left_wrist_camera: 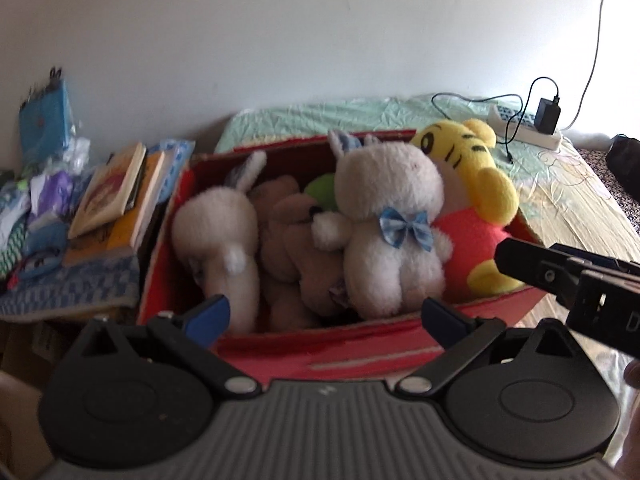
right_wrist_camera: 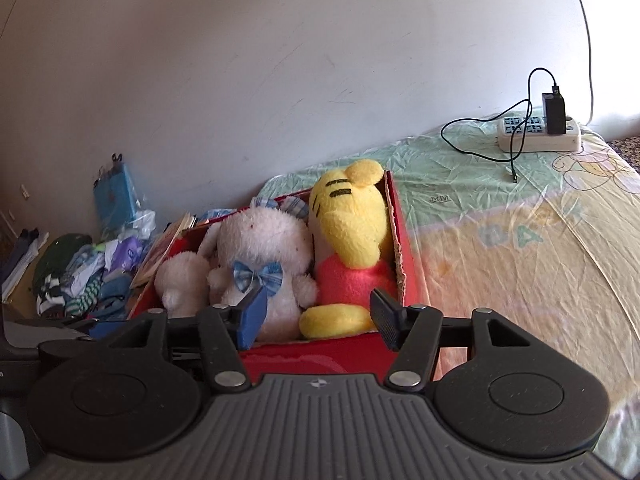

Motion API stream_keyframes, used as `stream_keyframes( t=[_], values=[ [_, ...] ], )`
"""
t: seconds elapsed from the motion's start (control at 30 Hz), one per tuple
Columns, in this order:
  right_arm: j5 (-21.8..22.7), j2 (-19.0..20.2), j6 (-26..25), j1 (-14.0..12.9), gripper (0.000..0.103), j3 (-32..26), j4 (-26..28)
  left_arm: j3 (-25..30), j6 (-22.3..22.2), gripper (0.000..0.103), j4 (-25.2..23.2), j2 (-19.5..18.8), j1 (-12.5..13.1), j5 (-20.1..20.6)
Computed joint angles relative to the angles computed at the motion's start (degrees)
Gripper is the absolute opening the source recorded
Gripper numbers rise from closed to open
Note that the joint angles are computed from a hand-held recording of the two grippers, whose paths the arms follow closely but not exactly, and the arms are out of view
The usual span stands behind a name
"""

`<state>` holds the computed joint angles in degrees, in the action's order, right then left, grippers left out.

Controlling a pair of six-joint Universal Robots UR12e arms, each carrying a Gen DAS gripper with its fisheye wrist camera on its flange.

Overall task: Organize objects
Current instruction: 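Open the right gripper to release the pink bunny, then withdraw the right gripper from the box and swing back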

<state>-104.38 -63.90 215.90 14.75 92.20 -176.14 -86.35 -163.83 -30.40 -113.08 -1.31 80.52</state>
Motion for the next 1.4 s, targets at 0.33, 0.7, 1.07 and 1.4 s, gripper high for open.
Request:
stream_keyframes(
  t=[0.33, 0.7, 1.07, 1.4],
  values=[
    [5.17, -1.45, -2.59, -0.96, 0.058, 1.99, -0.09, -1.50, -1.74, 0.101, -0.31, 1.04, -2.43, 6.68],
    [5.09, -4.68, 1.49, -2.11, 0.055, 6.31, 5.46, -2.67, -3.80, 0.101, -7.22, 1.63, -4.49, 7.12],
    [-1.99, -9.64, 12.89, -3.51, 0.055, 12.29, 17.94, -1.28, 0.66, 0.101, -12.90, 0.37, -8.25, 5.87],
    [-1.29, -11.94, 15.04, -5.57, 0.055, 16.05, 17.95, -0.53, 3.40, 0.101, -13.95, -0.25, -11.96, 6.63]
  ],
)
